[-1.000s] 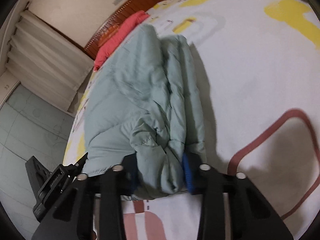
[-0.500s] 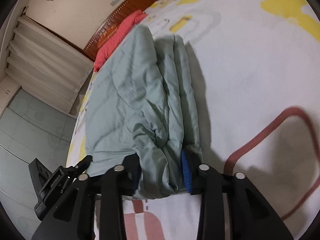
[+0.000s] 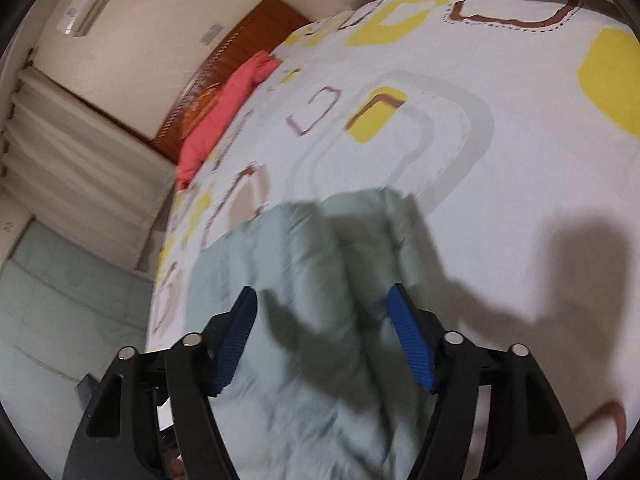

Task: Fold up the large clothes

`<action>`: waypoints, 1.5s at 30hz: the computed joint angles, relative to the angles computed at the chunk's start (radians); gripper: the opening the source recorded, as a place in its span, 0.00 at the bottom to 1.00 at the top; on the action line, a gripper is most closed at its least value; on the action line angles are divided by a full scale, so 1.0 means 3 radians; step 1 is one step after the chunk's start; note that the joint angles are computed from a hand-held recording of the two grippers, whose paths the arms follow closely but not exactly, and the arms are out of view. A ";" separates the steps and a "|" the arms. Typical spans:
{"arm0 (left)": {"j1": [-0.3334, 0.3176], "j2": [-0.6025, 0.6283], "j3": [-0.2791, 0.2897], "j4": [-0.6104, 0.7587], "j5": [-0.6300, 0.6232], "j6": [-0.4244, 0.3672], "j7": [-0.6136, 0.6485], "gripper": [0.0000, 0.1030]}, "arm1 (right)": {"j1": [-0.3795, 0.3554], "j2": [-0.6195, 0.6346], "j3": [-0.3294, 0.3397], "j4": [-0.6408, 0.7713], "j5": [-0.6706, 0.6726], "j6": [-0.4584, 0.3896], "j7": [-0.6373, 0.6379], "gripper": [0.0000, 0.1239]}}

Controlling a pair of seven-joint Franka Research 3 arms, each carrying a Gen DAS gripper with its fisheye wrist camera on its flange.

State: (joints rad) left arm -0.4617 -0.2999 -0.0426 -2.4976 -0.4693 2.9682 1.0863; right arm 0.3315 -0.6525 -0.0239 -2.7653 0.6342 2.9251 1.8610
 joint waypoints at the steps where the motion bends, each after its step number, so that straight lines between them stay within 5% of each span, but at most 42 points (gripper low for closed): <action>1: 0.0031 0.0040 -0.0023 0.0017 0.0036 -0.0006 -0.0036 0.75 | 0.0019 0.0052 -0.0044 0.0008 0.0009 -0.0006 -0.0032 0.41; 5: 0.0210 0.0275 -0.0174 0.0146 0.0230 -0.0096 -0.0218 0.75 | 0.0210 0.0266 -0.0233 0.0014 0.0202 0.0058 -0.0267 0.38; 10: 0.0609 0.0386 -0.0523 0.0197 0.1105 -0.0101 -0.0794 0.76 | 0.0462 0.0361 -0.0379 -0.0058 0.0506 0.0365 -0.0635 0.36; 16: 0.0557 0.0391 -0.0455 0.0188 0.1253 -0.0092 -0.0838 0.76 | 0.0297 0.0379 -0.0205 -0.0053 0.0412 0.0370 -0.0604 0.36; 19: 0.0342 0.0348 -0.0261 0.0165 0.0869 -0.0088 -0.0484 0.76 | 0.0224 0.0297 -0.0172 -0.0054 0.0333 0.0268 -0.0581 0.39; 21: 0.0229 0.0300 -0.0159 0.0146 0.0587 -0.0122 -0.0257 0.77 | 0.0190 0.0187 -0.0166 -0.0082 0.0320 0.0204 -0.0551 0.51; 28: 0.0113 0.0058 -0.0048 -0.0015 0.0037 -0.0182 0.0057 0.87 | 0.0167 -0.0137 -0.0149 -0.0262 0.0205 0.0143 -0.0498 0.61; 37: -0.0201 0.0134 0.0164 0.0072 -0.0794 -0.0172 0.0825 0.89 | 0.0740 -0.0093 -0.0644 -0.0290 0.0642 0.0329 -0.0939 0.63; 40: -0.0172 0.0157 0.0114 0.0093 -0.1041 -0.0181 0.1007 0.89 | 0.1045 -0.0094 -0.0921 -0.0235 0.0893 0.0361 -0.1269 0.63; 45: -0.0110 0.0208 0.0019 0.0139 -0.1440 -0.0177 0.1300 0.90 | 0.1143 -0.0066 -0.0960 -0.0203 0.1207 0.0422 -0.1549 0.63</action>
